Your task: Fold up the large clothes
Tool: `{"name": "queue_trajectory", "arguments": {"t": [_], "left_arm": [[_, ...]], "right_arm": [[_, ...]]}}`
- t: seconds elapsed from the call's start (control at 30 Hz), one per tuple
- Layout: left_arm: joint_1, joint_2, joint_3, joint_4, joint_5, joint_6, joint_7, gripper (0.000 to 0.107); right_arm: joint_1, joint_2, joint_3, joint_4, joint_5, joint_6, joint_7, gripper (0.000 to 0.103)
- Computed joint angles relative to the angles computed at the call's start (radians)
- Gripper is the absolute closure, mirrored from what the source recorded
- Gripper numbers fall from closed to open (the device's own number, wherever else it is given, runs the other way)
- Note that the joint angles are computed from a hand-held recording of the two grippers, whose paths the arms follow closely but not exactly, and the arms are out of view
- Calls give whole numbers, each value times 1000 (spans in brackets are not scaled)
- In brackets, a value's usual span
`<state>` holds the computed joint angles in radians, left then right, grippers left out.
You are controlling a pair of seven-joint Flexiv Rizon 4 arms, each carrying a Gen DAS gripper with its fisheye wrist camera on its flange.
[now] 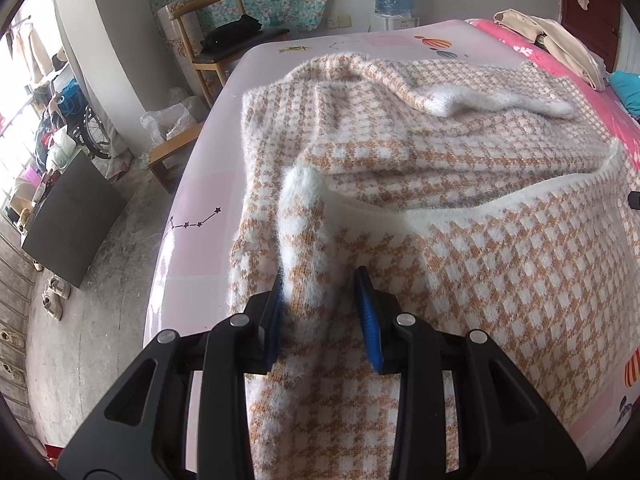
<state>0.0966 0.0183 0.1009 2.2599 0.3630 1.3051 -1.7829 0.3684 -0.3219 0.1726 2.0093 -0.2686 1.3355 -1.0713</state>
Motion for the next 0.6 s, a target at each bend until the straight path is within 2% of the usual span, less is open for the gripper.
{"name": "queue_trajectory", "arguments": {"t": [0.2, 0.3, 0.37, 0.43, 0.6], "left_arm": [[0, 1, -1, 1, -2, 1, 0, 74], [0, 0, -1, 0, -1, 0, -1, 74], [0, 0, -1, 0, 2, 0, -4, 74], [0, 0, -1, 0, 6, 1, -6, 74], [4, -4, 4, 3, 11, 23, -7, 74]], "right_arm": [[11, -21, -13, -26, -19, -13, 7, 62], [19, -18, -17, -20, -32, -11, 7, 72], [49, -9, -52, -1, -88, 0, 41, 79], [78, 4, -91, 22, -158, 12, 88, 91], [131, 58, -194, 97, -406, 79, 267, 95]]}}
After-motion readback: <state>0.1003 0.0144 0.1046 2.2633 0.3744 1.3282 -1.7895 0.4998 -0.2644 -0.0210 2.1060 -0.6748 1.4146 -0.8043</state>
